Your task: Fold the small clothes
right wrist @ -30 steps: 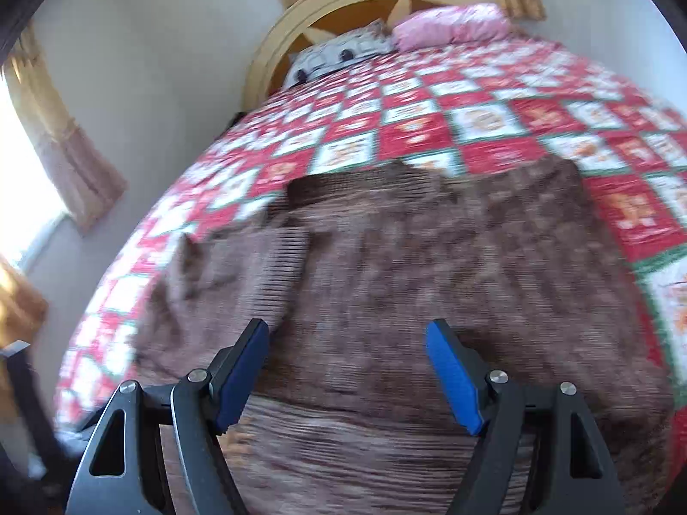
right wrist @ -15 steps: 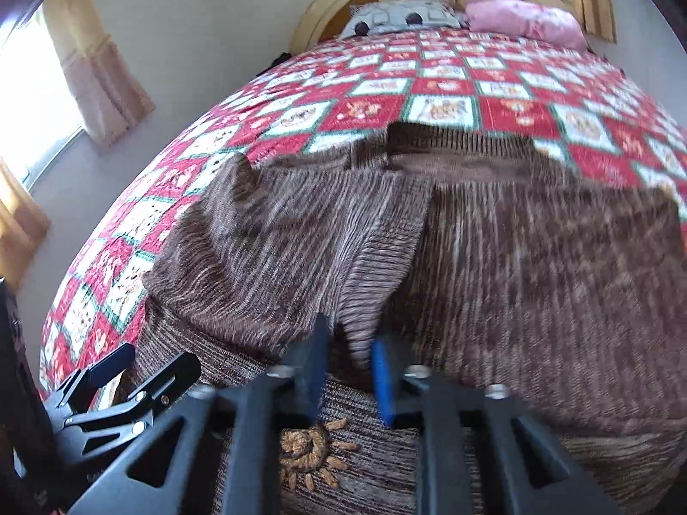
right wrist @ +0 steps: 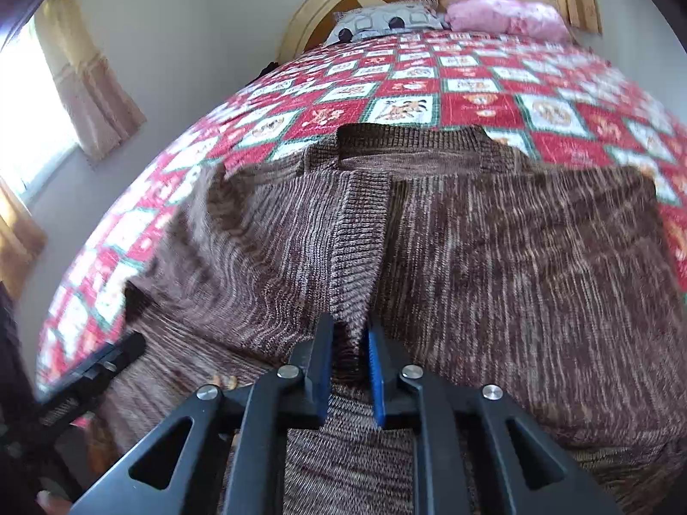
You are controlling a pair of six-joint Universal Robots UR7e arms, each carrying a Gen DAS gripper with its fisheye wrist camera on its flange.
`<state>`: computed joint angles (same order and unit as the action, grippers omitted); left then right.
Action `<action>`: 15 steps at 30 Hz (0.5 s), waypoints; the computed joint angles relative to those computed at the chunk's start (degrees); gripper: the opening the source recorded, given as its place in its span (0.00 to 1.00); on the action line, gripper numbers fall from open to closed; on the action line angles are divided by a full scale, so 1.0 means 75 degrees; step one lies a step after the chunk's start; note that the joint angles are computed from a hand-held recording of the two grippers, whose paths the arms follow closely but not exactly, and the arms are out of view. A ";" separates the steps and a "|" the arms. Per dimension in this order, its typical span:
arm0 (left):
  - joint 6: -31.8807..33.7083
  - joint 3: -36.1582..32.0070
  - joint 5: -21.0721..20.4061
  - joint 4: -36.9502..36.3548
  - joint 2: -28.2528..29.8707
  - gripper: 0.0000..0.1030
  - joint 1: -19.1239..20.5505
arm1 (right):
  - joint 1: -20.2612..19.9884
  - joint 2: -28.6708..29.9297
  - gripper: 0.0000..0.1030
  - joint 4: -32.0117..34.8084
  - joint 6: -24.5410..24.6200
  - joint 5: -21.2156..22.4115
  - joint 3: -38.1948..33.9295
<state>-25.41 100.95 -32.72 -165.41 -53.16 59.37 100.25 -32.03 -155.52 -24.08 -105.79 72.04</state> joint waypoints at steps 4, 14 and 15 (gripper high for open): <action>0.0857 -0.0032 0.0359 -0.0420 0.0019 0.99 -0.0261 | -0.0097 -0.0438 0.18 -0.1068 0.0390 0.0358 0.0516; 0.0291 -0.2053 0.0739 0.1565 0.0781 0.99 0.0299 | 0.0053 0.1456 0.65 0.1667 0.0718 -0.0020 -0.3097; -0.0182 -0.2008 0.0759 0.1947 0.0771 0.99 0.0405 | 0.0059 0.1619 0.65 0.1768 0.0665 -0.0064 -0.3320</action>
<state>-26.77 85.90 -27.03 -150.80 -47.37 62.41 100.69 -19.89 -142.26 -19.09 -106.27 47.14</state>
